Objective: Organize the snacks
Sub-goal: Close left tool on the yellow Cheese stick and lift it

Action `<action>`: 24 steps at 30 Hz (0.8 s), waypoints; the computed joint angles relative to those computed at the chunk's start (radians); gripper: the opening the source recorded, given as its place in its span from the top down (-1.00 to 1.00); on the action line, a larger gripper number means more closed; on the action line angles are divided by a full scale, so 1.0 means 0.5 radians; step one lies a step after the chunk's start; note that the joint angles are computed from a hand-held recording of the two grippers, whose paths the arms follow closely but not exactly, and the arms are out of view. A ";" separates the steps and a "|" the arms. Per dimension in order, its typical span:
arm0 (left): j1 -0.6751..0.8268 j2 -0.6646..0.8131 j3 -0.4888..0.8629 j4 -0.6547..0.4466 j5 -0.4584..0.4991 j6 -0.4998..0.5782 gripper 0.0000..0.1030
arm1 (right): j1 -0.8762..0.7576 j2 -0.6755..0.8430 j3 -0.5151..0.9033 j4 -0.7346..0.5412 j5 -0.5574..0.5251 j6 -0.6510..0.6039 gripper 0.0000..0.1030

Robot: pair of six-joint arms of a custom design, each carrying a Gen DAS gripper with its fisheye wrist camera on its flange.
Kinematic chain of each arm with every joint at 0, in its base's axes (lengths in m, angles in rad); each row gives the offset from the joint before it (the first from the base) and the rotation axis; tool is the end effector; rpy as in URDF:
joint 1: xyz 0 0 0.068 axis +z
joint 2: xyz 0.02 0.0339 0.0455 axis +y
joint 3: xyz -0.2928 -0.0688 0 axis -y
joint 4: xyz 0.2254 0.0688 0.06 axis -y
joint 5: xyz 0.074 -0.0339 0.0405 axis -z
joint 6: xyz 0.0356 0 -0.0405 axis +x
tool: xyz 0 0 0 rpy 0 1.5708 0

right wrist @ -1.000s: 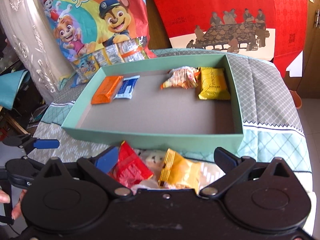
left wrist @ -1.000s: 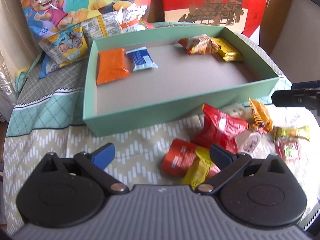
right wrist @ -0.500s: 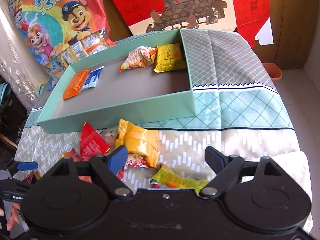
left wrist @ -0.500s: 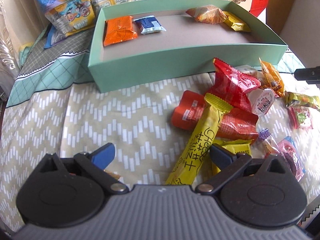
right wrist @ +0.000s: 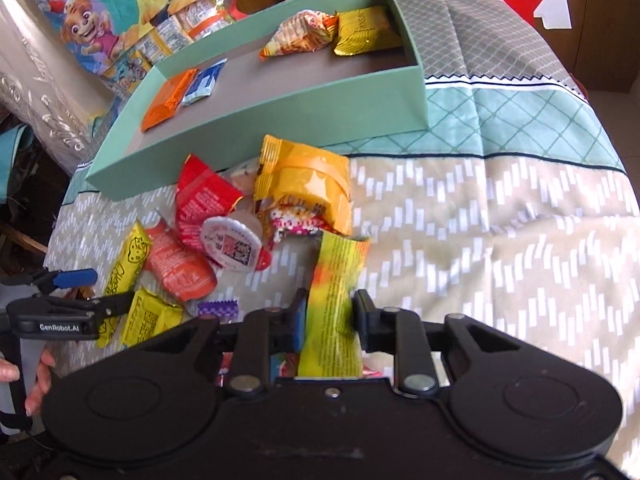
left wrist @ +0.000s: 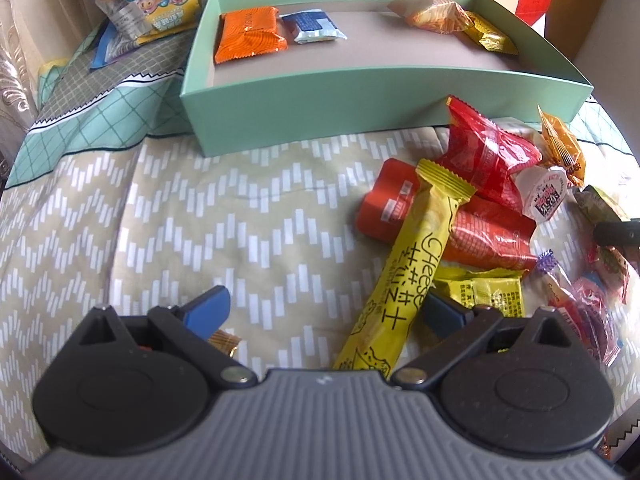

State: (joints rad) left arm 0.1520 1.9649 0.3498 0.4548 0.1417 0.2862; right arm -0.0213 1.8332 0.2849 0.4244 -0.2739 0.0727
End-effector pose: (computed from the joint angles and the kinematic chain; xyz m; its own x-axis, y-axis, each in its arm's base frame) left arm 0.2241 0.0292 0.0559 -0.8961 0.1455 -0.4194 0.1655 0.9861 -0.0116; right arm 0.2080 0.0052 0.0746 -0.9062 0.0892 -0.4133 -0.0306 0.9611 0.2747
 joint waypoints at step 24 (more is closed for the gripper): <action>-0.010 -0.103 -0.036 0.001 0.125 -0.041 0.61 | 0.276 0.120 0.002 0.328 0.269 0.193 0.63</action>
